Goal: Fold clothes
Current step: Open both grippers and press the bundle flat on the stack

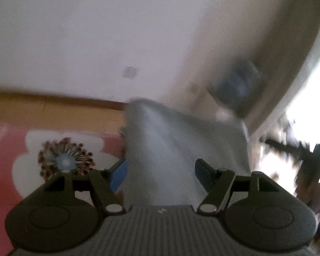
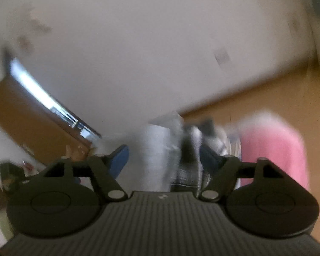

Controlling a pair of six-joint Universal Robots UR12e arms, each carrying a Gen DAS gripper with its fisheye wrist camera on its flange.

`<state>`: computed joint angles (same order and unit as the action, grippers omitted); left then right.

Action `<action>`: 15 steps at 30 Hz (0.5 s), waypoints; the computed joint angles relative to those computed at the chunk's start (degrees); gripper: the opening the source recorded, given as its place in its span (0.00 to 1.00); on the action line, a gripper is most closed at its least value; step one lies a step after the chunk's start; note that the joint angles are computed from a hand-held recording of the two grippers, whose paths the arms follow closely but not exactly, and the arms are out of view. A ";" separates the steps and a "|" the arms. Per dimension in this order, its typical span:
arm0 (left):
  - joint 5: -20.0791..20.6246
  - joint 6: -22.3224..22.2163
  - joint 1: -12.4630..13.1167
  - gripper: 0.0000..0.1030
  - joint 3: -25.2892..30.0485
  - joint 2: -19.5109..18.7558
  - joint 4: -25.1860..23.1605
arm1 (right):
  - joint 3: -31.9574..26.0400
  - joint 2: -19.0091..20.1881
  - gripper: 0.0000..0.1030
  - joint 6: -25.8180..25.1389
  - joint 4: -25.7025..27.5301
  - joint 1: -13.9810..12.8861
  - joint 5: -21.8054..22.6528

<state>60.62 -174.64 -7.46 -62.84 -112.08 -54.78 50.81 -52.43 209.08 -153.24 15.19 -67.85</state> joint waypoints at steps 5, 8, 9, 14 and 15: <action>9.20 4.19 -3.21 0.66 -4.12 1.69 -0.42 | 7.19 -6.12 0.40 -25.70 1.52 4.99 -5.77; 10.17 -0.52 -3.75 0.68 -4.55 1.26 -1.05 | 6.69 -5.38 0.33 -39.40 6.98 8.24 -15.80; 10.14 -1.17 -3.87 0.68 -4.55 1.09 -1.41 | 6.35 -4.57 0.32 -43.55 8.11 8.96 -19.65; 11.10 2.37 -4.37 0.71 -4.02 0.99 -1.71 | 5.07 -3.17 0.32 -44.31 10.05 9.49 -23.75; 10.45 1.92 -4.00 0.70 -3.59 1.00 -1.72 | 5.14 -3.47 0.32 -43.91 10.13 9.58 -24.31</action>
